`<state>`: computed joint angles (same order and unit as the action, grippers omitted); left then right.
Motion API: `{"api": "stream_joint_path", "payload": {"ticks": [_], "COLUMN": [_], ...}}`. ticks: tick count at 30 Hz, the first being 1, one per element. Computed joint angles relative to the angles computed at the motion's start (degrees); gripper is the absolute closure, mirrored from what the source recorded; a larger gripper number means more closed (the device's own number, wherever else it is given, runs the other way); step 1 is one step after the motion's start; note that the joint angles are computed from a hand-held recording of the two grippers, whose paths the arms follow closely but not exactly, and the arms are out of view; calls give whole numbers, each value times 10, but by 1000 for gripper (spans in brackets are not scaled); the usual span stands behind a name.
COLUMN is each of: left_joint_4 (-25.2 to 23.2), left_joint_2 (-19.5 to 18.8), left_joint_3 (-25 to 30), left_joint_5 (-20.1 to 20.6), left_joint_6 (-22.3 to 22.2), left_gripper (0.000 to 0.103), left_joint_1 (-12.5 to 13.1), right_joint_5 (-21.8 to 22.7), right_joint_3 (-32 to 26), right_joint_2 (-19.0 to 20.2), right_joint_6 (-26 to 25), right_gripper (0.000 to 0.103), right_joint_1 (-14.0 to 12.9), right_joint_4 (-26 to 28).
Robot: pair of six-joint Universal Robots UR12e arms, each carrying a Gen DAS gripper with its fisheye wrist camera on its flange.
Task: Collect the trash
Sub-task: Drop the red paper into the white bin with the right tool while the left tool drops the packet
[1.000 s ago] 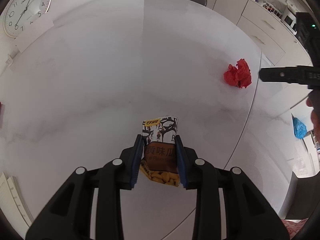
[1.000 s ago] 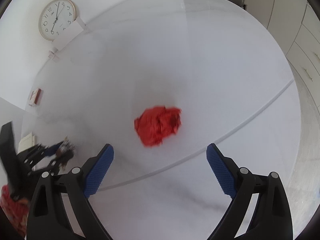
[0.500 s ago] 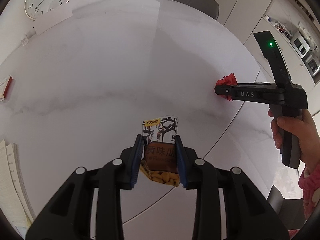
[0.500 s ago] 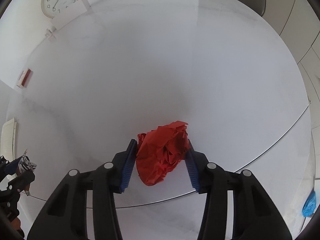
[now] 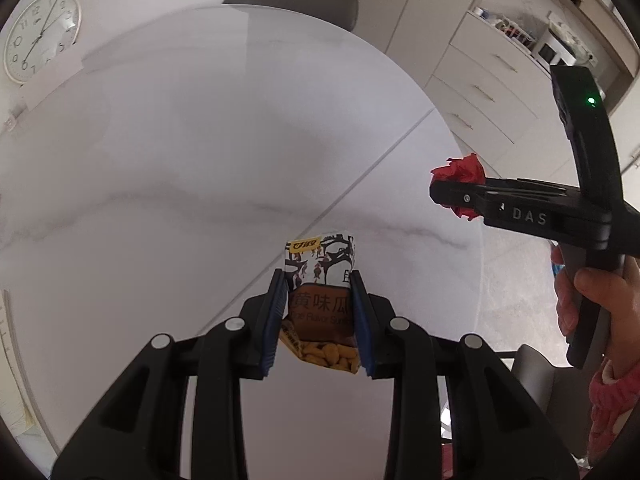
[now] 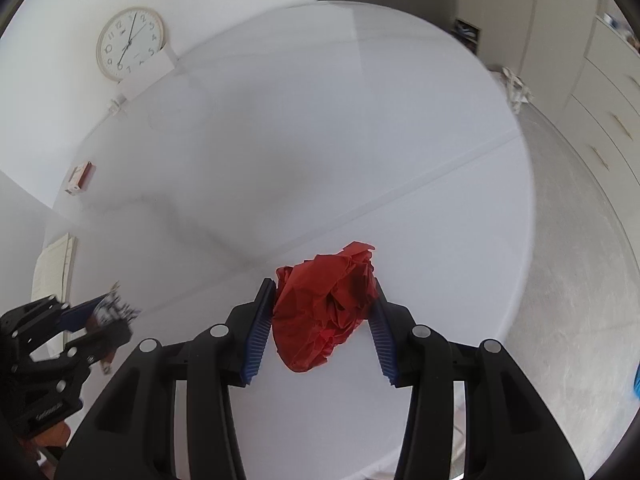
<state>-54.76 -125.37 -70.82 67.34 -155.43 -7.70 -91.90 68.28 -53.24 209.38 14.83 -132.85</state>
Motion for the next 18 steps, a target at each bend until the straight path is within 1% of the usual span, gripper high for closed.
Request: {"api": "stream_joint_path", "payload": {"ticks": [3, 6, 10, 14, 18], "left_joint_4": [-9, -20, -20, -20, -15], "left_joint_2": [14, 26, 44, 56, 67], "left_joint_3": [-15, -29, -53, -72, -87], "left_joint_5": [-7, -16, -21, -19, -11], "left_joint_6": [22, 43, 69, 78, 79], "left_gripper": [72, 72, 72, 72, 72], "left_joint_1": [-17, -33, -52, -68, -78], "right_joint_5": [-15, -27, -25, -14, -12], "right_joint_3": [86, 162, 232, 274, 289], "right_joint_2": [-56, -106, -148, -169, -171], "right_joint_6": [27, 56, 85, 104, 91], "right_gripper": [57, 56, 55, 55, 54], "right_joint_1": [-1, -1, 0, -2, -3], "right_joint_4": [-29, -47, -53, -62, -68]}}
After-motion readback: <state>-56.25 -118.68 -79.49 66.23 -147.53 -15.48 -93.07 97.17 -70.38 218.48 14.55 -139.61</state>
